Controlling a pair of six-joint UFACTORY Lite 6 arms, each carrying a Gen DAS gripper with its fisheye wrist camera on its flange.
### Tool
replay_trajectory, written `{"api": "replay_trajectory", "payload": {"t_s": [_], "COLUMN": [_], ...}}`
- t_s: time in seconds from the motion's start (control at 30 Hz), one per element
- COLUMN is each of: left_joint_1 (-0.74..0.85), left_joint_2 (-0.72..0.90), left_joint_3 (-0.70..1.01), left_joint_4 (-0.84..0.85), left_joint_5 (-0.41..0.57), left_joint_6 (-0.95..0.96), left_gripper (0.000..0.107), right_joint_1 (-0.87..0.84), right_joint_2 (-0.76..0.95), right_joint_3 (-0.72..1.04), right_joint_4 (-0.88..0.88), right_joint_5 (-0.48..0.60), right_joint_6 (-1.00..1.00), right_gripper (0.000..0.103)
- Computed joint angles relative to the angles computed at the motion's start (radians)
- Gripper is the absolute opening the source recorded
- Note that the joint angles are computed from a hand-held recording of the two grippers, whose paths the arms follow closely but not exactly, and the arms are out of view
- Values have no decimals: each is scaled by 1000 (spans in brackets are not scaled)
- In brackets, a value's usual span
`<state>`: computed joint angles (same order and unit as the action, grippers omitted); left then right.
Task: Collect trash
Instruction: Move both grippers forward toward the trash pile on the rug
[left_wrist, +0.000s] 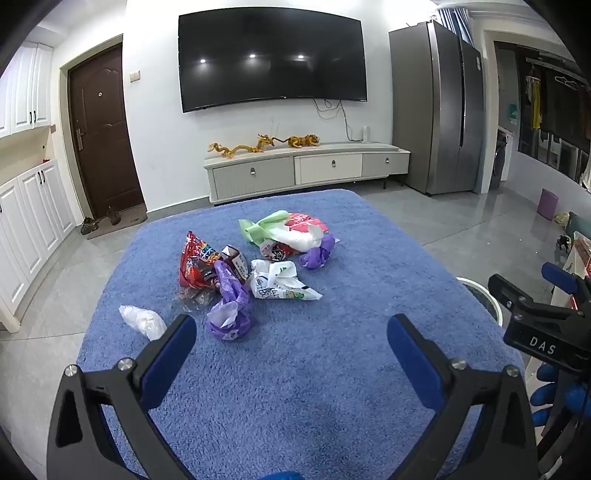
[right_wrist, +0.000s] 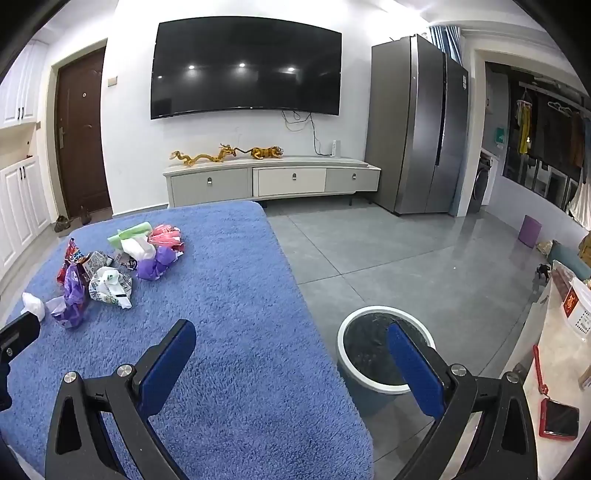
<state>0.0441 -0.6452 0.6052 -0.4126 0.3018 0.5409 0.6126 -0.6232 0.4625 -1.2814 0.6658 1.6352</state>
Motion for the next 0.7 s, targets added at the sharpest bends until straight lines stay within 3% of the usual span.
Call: {"api": "replay_trajectory", "payload": {"t_s": [0.27,0.4,0.5,0.7], "left_joint_1": [2,4,-11,77], "left_joint_2": [10,42,70,141], "left_joint_3": [-12,-12,-4,23], "left_joint_4": [-49,-210,-224,-446], "left_joint_5": [-38,-14,13,71], "left_joint_6": [35,222,265,514], "left_gripper": [103,103,103,103], "right_joint_1": [-17,-43,-58,-73], "right_joint_2": [-22,-12,16,45], "right_joint_3": [-5,-6,-3,2], "right_joint_4": [19,8,11,8], "right_joint_5": [-2,-20,-36,-78], "right_joint_6": [-26,-10,-11,-20], "right_gripper": [103,103,103,103]}}
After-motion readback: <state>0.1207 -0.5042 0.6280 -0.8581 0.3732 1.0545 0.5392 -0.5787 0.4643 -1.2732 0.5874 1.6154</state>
